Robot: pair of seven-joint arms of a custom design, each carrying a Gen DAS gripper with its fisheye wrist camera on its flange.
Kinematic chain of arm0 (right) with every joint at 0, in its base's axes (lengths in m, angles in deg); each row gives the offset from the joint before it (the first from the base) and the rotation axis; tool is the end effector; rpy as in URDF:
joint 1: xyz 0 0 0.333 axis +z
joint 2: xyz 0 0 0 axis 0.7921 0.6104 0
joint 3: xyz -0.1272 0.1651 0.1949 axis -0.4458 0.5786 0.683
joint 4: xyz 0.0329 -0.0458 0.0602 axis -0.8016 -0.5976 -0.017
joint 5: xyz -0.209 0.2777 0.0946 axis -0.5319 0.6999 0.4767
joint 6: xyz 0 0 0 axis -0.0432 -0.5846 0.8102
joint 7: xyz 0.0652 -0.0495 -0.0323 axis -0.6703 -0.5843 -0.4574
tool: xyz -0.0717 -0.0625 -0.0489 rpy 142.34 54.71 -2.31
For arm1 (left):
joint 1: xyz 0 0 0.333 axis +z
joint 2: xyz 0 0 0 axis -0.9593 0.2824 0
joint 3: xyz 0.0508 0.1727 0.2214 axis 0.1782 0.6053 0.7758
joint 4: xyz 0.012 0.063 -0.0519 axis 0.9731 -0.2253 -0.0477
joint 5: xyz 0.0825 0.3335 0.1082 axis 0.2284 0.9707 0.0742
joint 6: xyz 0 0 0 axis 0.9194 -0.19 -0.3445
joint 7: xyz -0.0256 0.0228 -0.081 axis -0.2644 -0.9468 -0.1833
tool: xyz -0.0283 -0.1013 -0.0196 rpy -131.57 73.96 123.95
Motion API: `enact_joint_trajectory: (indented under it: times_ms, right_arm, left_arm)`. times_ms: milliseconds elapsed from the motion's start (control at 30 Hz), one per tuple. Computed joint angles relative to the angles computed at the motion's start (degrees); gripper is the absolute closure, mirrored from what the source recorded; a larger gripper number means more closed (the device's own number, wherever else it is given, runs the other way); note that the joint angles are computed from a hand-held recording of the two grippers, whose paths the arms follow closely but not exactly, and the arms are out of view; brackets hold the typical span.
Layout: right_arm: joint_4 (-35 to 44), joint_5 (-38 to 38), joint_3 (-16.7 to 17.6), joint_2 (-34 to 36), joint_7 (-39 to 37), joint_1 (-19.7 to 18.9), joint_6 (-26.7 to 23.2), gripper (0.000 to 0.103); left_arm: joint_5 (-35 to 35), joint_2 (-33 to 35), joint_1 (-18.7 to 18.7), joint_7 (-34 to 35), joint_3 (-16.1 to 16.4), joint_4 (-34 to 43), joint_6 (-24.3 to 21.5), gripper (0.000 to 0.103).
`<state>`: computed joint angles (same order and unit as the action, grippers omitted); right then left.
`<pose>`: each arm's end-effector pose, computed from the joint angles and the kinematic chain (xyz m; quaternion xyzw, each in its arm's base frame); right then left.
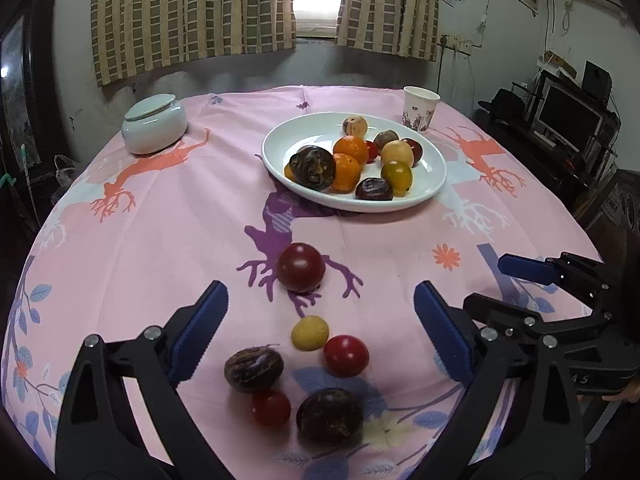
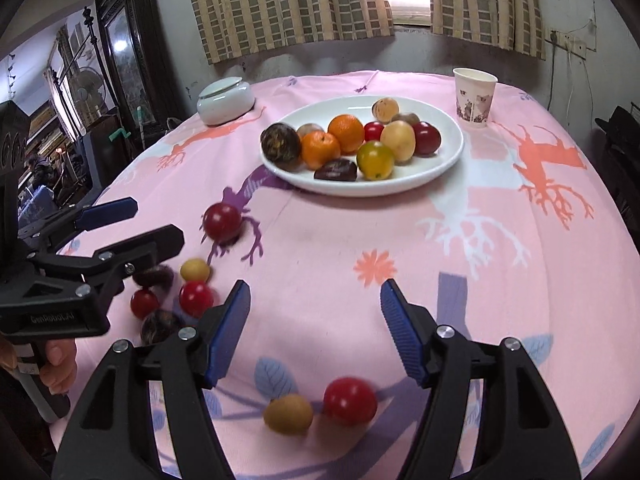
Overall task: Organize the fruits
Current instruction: 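Move both open tools back over the loose fruit on the cloth, then grasp a dark purple mangosteen with the left tool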
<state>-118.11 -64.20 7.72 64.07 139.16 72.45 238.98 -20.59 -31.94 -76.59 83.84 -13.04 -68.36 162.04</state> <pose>0.5815 0.2769 0.4586 -0.7351 0.5637 -0.1463 0.3470 0.5850 -0.1139 0.4794 -0.5867 0.7064 -0.3171 0.2372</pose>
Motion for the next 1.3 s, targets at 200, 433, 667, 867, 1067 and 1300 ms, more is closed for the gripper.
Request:
enact_joint_trajectory:
  times_ms: [200,433,667,867,1067,1300]
  right_arm:
    - [-1.7,-4.0,-1.5,-1.3,2.9,1.9,-0.4,0.035]
    - [-1.0,-5.7,-1.8,-0.5,5.1,2.3,-1.0,0.035]
    - [-2.2,-2.3,-0.7,0.5,2.0,0.6,1.8,0.035]
    - [-3.2,-6.8,-2.9,-0.1,5.2,2.4,3.8,0.035]
    - [-2.9,-10.0,-4.2,0.4,8.1,3.6,3.8,0.035]
    - [-3.8,-15.4,-5.4,-0.2,10.6,5.5,5.5,0.035]
  left_arm:
    - [1.7,-2.1,0.9,-0.6,1.1,-4.2,2.6,0.006]
    - [1.4,-2.6,2.3,1.1,1.5,-5.5,2.9,0.006]
    - [-13.8,-3.0,4.9,16.8,-1.0,-4.4,-4.3,0.006]
    - [-14.7,-3.1,3.4,20.3,0.0,-5.5,-6.4,0.006]
    - [-15.5,-2.0,3.3,19.5,0.8,-4.6,-6.6,0.006]
    - [-17.3,0.6,4.9,13.2,1.0,-2.0,-6.7,0.006]
